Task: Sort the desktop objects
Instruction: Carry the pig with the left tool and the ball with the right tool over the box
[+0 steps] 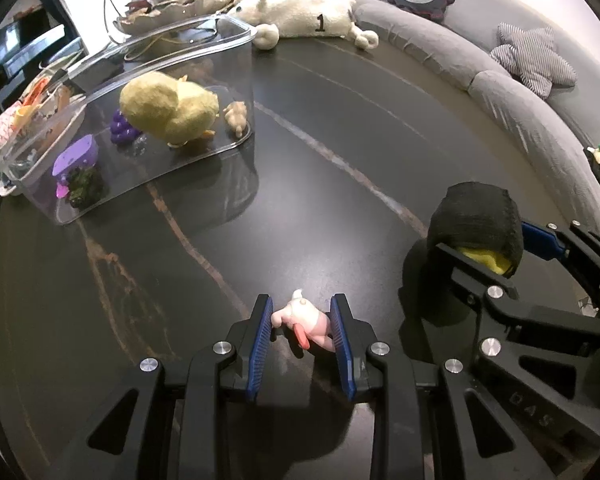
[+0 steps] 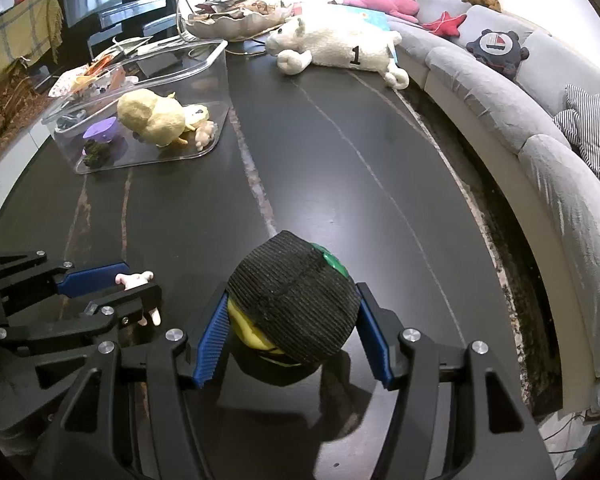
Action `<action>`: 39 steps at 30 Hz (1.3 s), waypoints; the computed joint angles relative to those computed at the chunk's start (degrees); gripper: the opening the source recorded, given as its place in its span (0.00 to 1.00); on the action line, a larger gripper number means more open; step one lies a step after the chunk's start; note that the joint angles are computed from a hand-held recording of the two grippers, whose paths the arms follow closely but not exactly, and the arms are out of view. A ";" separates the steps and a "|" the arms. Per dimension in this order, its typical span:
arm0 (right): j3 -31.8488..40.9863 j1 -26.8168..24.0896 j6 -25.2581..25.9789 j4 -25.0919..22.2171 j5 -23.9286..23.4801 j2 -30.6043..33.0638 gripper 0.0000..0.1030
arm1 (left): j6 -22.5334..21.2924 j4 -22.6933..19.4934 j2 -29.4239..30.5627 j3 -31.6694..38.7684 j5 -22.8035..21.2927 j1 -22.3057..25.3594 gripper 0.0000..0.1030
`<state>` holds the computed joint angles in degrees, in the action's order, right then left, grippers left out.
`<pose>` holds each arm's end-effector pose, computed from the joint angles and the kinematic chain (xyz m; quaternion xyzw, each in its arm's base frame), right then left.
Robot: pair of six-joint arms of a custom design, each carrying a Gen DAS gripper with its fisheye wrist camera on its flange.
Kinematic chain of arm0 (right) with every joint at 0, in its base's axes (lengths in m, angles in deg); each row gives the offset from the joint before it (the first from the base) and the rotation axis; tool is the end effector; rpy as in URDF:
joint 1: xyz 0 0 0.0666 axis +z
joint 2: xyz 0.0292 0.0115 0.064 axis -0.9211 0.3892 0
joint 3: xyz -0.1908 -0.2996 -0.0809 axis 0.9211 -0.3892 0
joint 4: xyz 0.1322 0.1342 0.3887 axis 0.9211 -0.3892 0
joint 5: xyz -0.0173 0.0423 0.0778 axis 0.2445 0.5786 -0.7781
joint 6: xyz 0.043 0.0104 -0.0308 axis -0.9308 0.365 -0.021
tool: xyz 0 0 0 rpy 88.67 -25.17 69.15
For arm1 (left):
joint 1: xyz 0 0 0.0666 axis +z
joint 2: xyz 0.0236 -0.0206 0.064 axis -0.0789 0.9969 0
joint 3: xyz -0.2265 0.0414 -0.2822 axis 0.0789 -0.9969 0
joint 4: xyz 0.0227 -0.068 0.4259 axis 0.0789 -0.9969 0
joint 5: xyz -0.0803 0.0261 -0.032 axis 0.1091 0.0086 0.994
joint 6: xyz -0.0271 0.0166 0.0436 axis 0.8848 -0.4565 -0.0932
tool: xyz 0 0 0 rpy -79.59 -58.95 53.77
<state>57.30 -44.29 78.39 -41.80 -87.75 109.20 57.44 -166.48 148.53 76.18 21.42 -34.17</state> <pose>0.4959 0.2077 0.5004 -0.2048 0.9309 0.0516 0.2981 0.4559 -0.2527 0.5011 -0.0232 0.9725 -0.0314 0.2295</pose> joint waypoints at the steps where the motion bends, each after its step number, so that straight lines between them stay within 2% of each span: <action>1: -0.02 -0.01 -0.01 0.06 -0.06 -0.05 0.55 | -0.32 0.21 0.25 0.32 -0.02 0.20 0.26; 13: 0.15 0.55 -1.28 1.42 -1.33 -1.10 0.55 | -1.83 0.91 -3.07 -0.56 -2.01 0.65 0.26; 23: 1.40 3.37 -1.65 0.99 -2.29 -1.05 0.55 | -0.97 0.13 -5.16 -1.23 -3.08 2.07 0.26; 39: 5.90 8.67 -4.04 1.07 -1.46 -0.40 0.55 | -1.64 0.79 -11.87 -3.15 -8.22 4.17 0.26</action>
